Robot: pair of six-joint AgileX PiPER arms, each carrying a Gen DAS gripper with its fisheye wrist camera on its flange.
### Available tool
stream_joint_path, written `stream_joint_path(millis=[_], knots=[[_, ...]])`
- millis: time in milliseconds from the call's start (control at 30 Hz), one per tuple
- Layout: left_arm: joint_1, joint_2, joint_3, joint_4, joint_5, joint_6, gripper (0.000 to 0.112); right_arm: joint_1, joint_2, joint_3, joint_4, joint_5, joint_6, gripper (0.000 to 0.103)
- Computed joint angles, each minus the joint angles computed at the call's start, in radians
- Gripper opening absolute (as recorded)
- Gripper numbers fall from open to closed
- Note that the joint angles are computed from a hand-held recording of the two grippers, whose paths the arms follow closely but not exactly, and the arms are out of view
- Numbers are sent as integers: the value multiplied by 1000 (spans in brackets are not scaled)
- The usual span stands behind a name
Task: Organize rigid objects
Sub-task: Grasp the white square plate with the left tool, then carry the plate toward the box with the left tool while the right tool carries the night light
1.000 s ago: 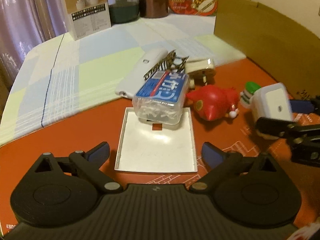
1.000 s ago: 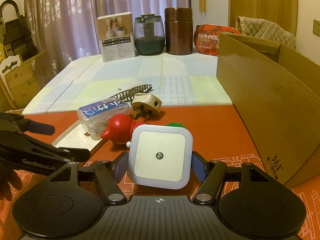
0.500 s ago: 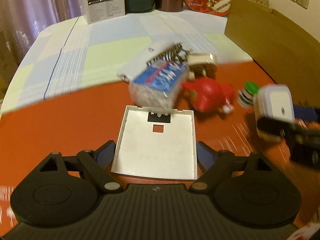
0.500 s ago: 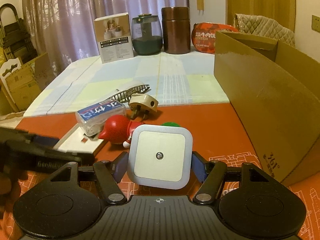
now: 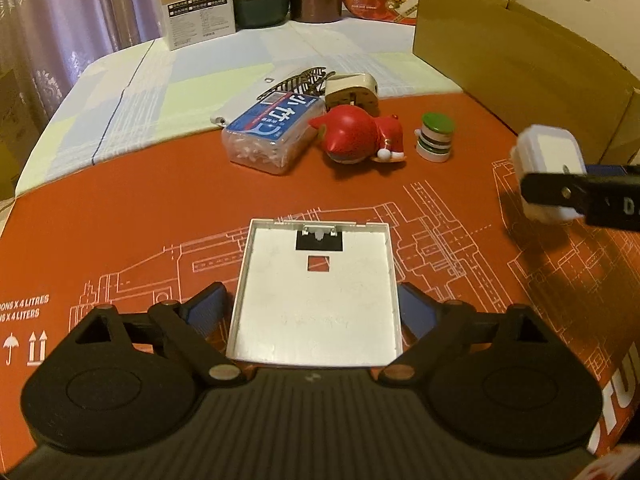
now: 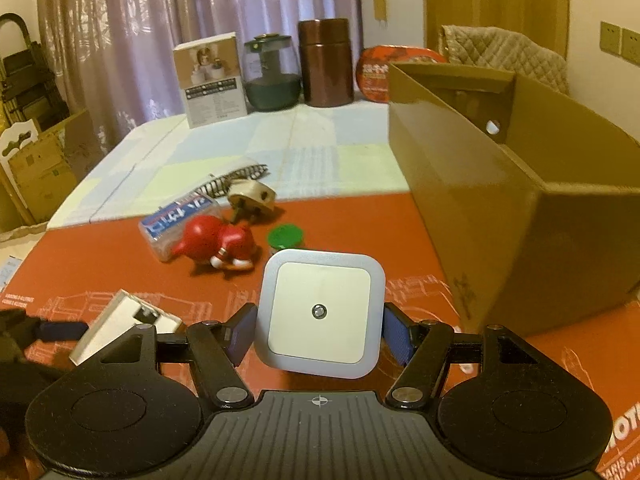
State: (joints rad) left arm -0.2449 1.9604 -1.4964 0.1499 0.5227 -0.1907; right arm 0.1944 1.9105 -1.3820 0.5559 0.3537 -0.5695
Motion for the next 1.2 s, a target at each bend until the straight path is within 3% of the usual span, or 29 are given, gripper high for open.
stream_joint_path(millis=[300, 400, 833, 1033, 1200], knots=[[3, 11, -5, -40, -18, 50, 89, -9, -3, 13, 37, 15, -39, 63], [0, 11, -5, -25, -25, 26, 83, -5, 2, 8, 37, 20, -34, 63], [-14, 8, -30, 32, 24, -110, 82, -7, -9, 7, 103, 19, -93, 63], [-25, -46, 6, 56, 8, -190, 82, -12, -43, 31, 159, 6, -150, 63], [-53, -97, 8, 105, 40, -285, 82, -25, -80, 52, 193, 17, -186, 63]])
